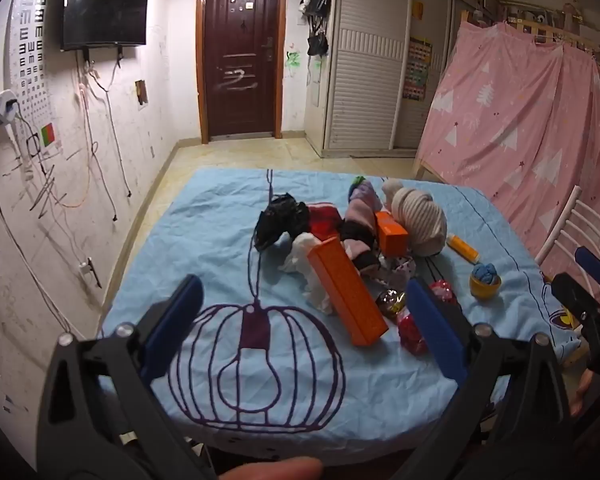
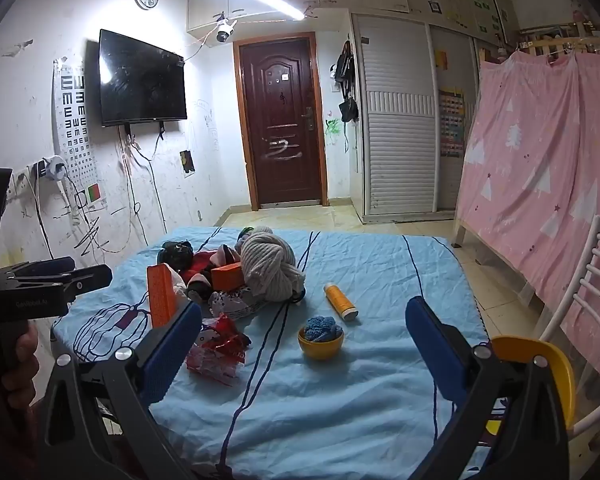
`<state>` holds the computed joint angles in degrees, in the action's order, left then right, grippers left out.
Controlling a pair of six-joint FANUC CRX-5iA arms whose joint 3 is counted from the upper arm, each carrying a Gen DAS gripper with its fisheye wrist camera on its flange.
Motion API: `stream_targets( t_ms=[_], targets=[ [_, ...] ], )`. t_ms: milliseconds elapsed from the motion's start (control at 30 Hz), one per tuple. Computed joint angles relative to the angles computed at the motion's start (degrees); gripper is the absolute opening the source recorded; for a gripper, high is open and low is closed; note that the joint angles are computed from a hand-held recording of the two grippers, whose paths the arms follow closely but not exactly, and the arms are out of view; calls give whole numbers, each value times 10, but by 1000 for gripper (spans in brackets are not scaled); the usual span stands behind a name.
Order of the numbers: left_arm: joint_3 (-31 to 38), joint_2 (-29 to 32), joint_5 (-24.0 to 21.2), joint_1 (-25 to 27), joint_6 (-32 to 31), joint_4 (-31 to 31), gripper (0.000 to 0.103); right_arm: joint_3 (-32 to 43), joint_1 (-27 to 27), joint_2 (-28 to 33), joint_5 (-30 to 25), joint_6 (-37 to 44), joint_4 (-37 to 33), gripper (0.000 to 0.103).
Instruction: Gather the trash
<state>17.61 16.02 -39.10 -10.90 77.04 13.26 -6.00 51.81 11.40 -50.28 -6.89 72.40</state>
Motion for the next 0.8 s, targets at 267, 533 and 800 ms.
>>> stream_targets(
  t_ms=[267,533,800],
  targets=[
    [-1,0,1,1,-2,4,97,0,1,1,-3,4,-1,95],
    [0,-1,0,0,4,-2,97,5,1,3,-3,10,-4,95],
    [-7,-1,3,2,5,-3,97,4,1,3,-2,9,-4,95]
  ],
)
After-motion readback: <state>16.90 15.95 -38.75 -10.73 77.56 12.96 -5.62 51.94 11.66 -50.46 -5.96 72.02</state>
